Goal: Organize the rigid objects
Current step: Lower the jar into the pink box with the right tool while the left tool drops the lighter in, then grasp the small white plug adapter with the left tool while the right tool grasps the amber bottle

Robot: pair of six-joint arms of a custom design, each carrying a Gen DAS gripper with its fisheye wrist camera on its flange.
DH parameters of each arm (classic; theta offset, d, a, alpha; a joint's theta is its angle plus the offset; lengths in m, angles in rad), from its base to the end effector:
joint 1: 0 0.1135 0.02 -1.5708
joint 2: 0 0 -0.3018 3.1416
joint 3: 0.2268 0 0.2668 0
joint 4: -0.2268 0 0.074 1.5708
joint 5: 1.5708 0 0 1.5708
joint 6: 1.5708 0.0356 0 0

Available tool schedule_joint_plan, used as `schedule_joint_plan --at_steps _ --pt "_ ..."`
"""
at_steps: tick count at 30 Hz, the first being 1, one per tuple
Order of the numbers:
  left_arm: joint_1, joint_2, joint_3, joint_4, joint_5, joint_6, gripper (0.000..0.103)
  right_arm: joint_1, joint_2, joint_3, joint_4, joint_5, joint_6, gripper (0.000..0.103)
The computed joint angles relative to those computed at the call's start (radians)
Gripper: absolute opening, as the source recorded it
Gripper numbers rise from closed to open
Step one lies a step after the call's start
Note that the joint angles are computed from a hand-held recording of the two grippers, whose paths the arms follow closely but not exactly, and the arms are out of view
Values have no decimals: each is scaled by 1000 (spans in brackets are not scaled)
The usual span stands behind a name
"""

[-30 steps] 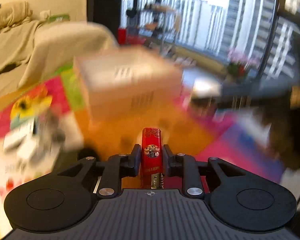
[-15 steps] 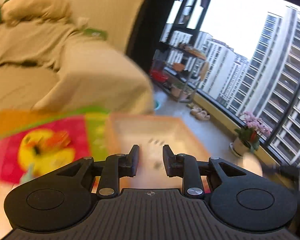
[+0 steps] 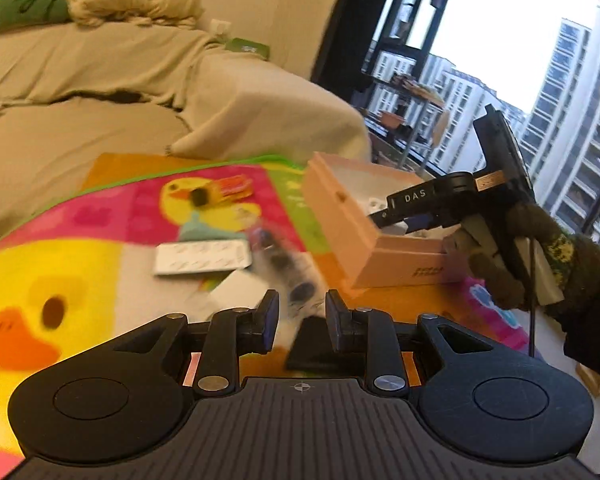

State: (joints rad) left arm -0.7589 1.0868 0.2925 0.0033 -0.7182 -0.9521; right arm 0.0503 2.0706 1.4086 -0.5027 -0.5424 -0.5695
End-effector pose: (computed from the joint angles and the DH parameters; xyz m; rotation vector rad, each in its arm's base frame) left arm 0.1434 -0.1037 0.1655 -0.5284 2.0725 -0.1354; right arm 0.4464 0.0409 0.1699 -0.9212 2.3957 0.5532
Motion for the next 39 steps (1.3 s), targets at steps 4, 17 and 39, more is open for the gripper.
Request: schedule_joint_plan --at_steps 4,17,39 --pt "-9 -39 -41 -37 -5 -86 28 22 9 -10 41 19 34 59" --pt "179 20 -72 86 91 89 28 -186 -378 -469 267 -195 -315 85" --pt "315 106 -123 313 124 168 28 74 -454 -450 162 -134 -287 85"
